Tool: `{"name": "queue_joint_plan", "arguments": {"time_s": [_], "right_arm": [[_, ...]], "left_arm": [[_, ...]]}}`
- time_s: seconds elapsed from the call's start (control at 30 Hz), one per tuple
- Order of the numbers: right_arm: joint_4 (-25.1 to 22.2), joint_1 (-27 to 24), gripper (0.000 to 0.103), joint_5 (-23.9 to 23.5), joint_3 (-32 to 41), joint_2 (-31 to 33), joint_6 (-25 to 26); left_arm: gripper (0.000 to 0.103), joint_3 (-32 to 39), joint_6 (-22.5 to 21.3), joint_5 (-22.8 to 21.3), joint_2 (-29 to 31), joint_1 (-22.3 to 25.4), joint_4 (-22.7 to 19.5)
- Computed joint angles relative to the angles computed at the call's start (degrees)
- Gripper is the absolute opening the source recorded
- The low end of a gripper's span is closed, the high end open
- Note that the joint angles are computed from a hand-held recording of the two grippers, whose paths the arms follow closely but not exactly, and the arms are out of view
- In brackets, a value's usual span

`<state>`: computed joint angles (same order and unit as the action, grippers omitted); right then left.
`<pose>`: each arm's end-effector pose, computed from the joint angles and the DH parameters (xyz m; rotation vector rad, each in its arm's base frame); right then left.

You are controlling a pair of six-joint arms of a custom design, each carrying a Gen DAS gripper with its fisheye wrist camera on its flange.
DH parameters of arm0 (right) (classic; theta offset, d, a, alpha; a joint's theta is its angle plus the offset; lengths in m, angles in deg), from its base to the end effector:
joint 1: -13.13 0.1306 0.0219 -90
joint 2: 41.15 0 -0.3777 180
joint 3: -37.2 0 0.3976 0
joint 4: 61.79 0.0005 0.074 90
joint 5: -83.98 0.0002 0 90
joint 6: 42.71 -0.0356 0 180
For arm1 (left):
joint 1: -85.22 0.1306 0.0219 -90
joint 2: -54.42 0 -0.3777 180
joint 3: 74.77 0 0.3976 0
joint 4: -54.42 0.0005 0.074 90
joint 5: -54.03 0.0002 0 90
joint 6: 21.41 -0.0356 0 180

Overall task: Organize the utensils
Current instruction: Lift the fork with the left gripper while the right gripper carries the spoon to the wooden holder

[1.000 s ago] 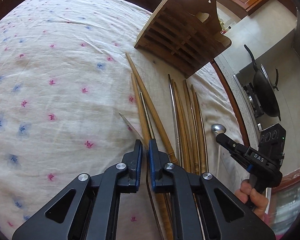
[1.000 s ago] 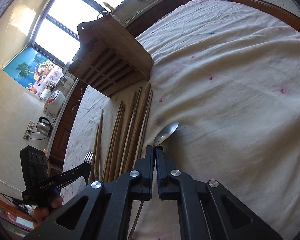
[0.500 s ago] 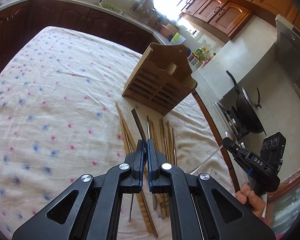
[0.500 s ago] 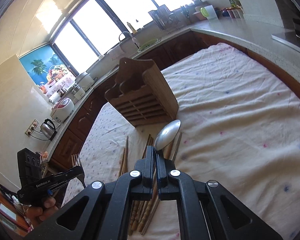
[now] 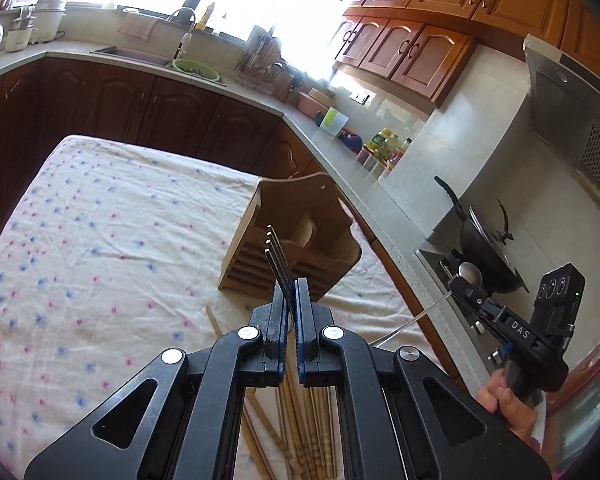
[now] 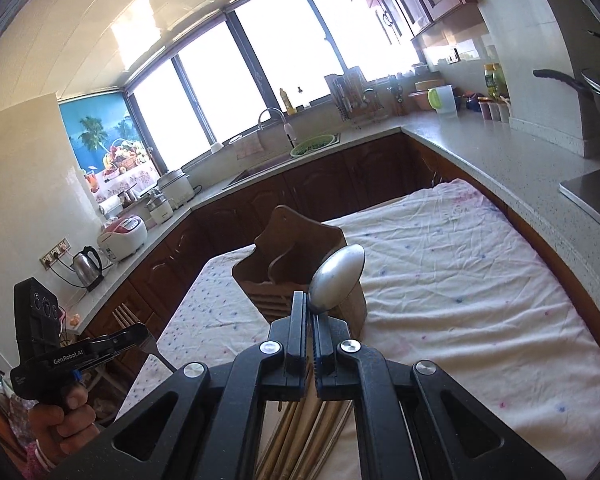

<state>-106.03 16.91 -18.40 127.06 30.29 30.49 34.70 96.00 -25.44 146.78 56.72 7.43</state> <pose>0.3754 0.0320 0.5667 0.0932 2.0366 0.4449 0.4465 -0.2504 0.5705 0.1368 2.1757 -0.7678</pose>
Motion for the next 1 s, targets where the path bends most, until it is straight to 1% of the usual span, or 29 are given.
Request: {"name": "queue_joint_plan", "arguments": {"time_s": [0.17, 0.33, 0.5, 0.6, 0.67, 0.77, 0.83, 1.0], "right_arm": [[1.7, -0.3, 0.002, 1.5, 4.7, 3.5, 1.7], [3.9, 0.1, 0.002, 4.6, 10.5, 7.8, 4.2], [5.1, 0.8, 0.002, 7.4, 15.0, 12.5, 6.7], [5.7, 1.6, 0.002, 8.8, 16.0, 14.9, 7.9], [5.9, 2.0, 0.002, 9.3, 16.0, 16.3, 8.6], [5.8, 2.7, 0.002, 9.9, 15.6, 18.0, 9.5], [5.4, 3.0, 0.002, 9.7, 15.3, 18.9, 9.6], [5.2, 2.9, 0.002, 9.0, 13.7, 20.0, 9.6]], "left_arm": [[0.002, 9.7, -1.7, 0.2, 5.6, 0.6, -0.1], [0.002, 20.8, -1.2, 1.5, 12.8, 1.5, 0.2], [0.002, 28.6, -1.0, -0.8, 19.4, 1.7, 0.5], [0.002, 30.8, -0.3, -2.0, 22.6, 1.8, 0.3], [0.002, 31.8, 0.6, -1.5, 24.4, 2.1, -0.3], [0.002, 31.2, 0.8, -1.7, 25.7, 2.1, -0.8], [0.002, 29.5, 0.8, -2.0, 25.6, 2.0, -0.7], [0.003, 26.2, 0.8, -0.8, 25.2, 2.3, -0.2]]}}
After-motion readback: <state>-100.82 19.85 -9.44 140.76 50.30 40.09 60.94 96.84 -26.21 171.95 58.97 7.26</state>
